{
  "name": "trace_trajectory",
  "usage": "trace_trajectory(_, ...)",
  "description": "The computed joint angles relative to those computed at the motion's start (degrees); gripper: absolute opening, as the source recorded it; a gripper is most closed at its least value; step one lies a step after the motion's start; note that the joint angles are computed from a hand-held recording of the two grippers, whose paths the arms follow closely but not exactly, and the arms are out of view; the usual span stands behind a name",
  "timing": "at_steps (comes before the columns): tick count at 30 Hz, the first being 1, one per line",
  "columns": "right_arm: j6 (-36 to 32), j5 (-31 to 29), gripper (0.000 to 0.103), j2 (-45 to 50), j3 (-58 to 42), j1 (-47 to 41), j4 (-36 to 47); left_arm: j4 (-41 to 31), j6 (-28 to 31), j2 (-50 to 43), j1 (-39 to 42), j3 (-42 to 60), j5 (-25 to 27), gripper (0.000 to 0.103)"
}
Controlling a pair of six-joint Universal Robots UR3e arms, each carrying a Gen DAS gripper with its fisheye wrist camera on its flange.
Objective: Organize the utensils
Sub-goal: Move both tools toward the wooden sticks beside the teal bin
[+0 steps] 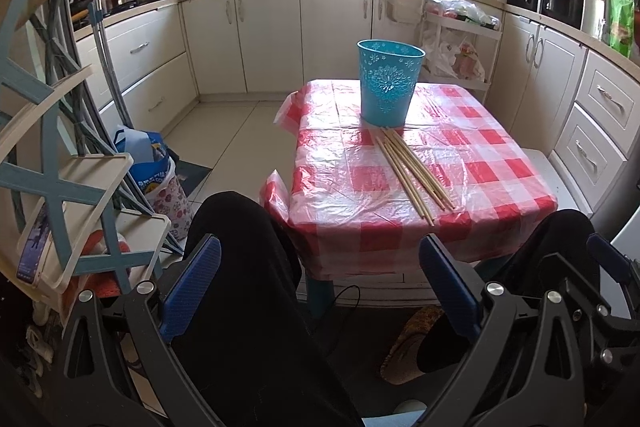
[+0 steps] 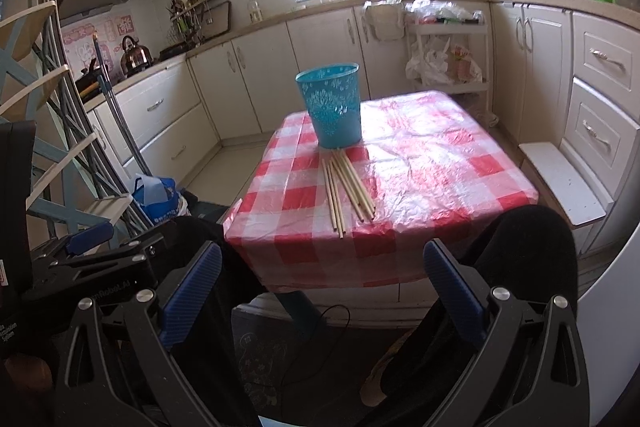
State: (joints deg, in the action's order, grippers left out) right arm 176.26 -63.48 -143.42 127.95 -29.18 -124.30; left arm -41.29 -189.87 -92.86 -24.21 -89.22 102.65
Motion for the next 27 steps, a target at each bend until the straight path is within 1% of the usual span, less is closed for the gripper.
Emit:
trace_trajectory(3,1.0,-1.0,0.098,3.2,0.5,1.7,-3.5,0.1,0.0,-1.9,0.8,1.3,-0.9,0.095)
trace_trajectory(5,0.8,-0.3,0.098,4.2,1.1,1.3,-5.0,0.0,0.3,-3.6,1.3,2.6,-1.8,0.095)
trace_trajectory(9,1.0,-1.4,0.098,8.6,2.1,1.9,-11.0,0.4,0.5,-6.6,1.9,5.0,-2.7,0.095)
trace_trajectory(11,1.5,-2.9,0.098,12.9,2.2,2.8,-16.3,0.7,0.2,-9.0,2.2,6.8,-3.1,0.095)
trace_trajectory(13,2.1,-3.4,0.098,17.3,1.5,3.0,-20.2,-0.8,-0.2,-11.2,2.7,9.5,-4.0,0.095)
trace_trajectory(15,3.3,-5.6,0.098,23.0,-0.4,4.3,-24.3,-2.3,-0.6,-13.6,3.2,12.6,-5.1,0.095)
trace_trajectory(18,3.7,-7.2,0.098,29.2,-2.7,5.4,-29.2,-3.0,-0.5,-17.2,3.0,17.2,-4.3,0.095)
trace_trajectory(21,3.0,-8.1,0.097,35.3,-5.9,6.3,-31.9,-4.9,-0.7,-21.2,3.0,22.8,-4.0,0.095)
trace_trajectory(27,1.9,-7.9,0.097,44.9,-12.3,7.2,-33.6,-9.8,-1.1,-29.0,3.7,34.2,-4.5,0.095)
